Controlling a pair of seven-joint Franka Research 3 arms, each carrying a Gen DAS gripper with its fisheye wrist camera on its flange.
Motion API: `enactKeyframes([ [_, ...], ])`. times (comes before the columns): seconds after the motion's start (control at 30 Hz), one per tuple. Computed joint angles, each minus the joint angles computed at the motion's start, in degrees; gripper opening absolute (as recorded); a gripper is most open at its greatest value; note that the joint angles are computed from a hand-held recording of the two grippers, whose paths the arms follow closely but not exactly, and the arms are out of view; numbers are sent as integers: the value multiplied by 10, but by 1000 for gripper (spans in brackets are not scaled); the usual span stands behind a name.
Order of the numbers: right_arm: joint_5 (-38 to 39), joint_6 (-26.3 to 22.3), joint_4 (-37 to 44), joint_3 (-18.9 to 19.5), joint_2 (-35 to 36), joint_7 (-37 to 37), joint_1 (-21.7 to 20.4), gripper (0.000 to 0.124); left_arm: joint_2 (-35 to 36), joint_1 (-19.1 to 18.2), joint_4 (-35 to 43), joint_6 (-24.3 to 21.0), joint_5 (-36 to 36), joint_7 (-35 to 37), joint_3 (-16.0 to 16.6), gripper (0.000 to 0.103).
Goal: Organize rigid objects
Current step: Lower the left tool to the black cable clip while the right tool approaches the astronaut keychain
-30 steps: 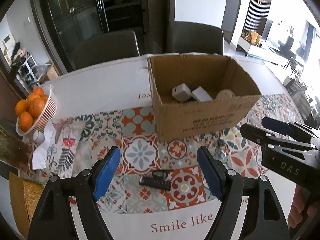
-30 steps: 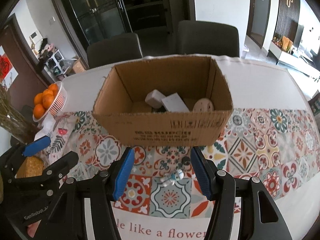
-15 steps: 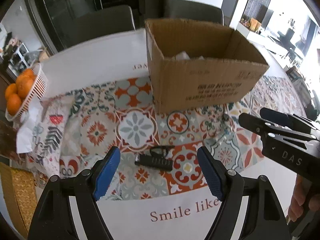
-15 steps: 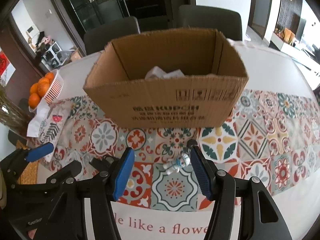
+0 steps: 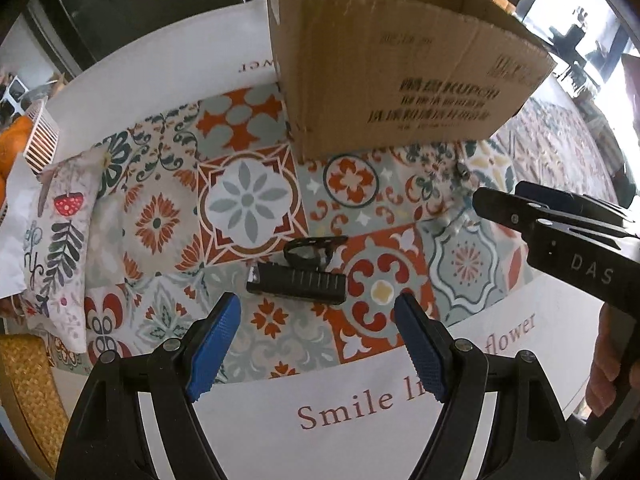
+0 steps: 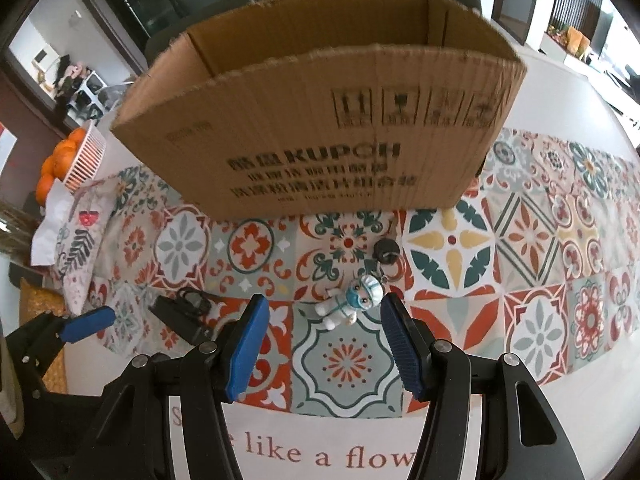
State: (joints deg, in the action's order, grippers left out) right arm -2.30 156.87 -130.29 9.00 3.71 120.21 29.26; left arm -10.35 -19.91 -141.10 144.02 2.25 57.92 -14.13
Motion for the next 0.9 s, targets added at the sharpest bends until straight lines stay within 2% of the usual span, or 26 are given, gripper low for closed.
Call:
enactKeyframes([
  [0.4, -12, -10, 28, -14, 43, 11, 3, 59, 57, 6, 27, -23, -34, 60, 2, 79],
  [0.73, 8, -15, 44, -22, 70, 17, 8, 59, 78, 20, 37, -27, -9, 66, -2, 79],
  [0.9, -3, 3, 38, -33, 73, 42, 11, 57, 84, 22, 41, -32, 4, 63, -4, 79],
])
